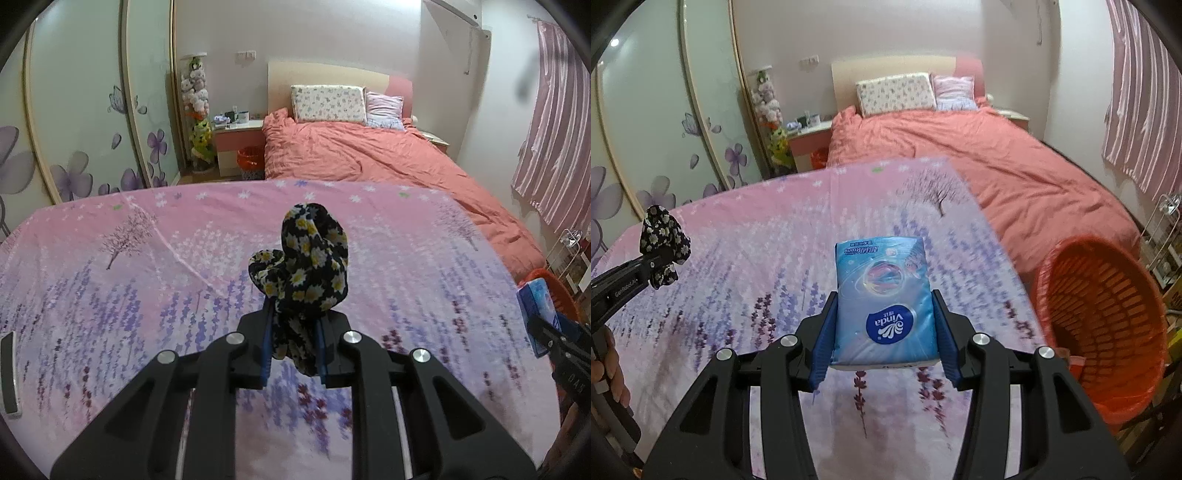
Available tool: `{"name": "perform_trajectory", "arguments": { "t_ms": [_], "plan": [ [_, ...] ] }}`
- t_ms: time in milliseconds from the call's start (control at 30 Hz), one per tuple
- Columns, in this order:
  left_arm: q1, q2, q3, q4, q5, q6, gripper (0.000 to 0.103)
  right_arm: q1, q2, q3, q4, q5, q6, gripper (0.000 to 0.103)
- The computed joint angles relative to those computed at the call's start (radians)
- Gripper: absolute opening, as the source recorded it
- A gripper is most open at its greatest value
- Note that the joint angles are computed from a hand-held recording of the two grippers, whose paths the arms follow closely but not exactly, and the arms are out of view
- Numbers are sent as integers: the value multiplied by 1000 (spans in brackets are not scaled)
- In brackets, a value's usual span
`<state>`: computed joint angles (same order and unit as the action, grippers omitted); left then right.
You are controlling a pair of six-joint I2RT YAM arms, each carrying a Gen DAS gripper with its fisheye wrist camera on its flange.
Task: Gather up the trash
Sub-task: 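Lift the scrunchie and tissue pack and carry them to the orange basket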
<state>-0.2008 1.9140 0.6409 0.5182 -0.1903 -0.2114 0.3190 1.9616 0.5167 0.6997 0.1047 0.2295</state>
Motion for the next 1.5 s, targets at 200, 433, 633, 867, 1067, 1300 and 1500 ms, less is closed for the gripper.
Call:
{"name": "perform_trajectory", "arguments": {
  "t_ms": [200, 433, 633, 867, 1067, 1300, 1500],
  "plan": [
    [-100, -142, -56, -68, -65, -28, 19, -33, -144, -103, 2, 3, -23, 49],
    [-255, -252, -64, -162, -128, -80, 19, -114, -312, -201, -10, -26, -57, 49],
    [-400, -246, -13, -215, -188, -120, 19, -203, -389, -261, -1, -67, -87, 49],
    [-529, -164, 101, -261, -228, -146, 19, -341, -364, -267, 27, -142, -125, 49],
    [-591, -88, 217, -304, -218, -167, 19, -472, -390, -260, 5, -215, -175, 49],
    [-656, 24, 368, -316, -153, -156, 19, -618, -362, -221, -6, -298, -209, 49],
    [-713, 154, 515, -326, -96, -144, 20, -743, -244, -157, 7, -378, -224, 49]
  ]
}}
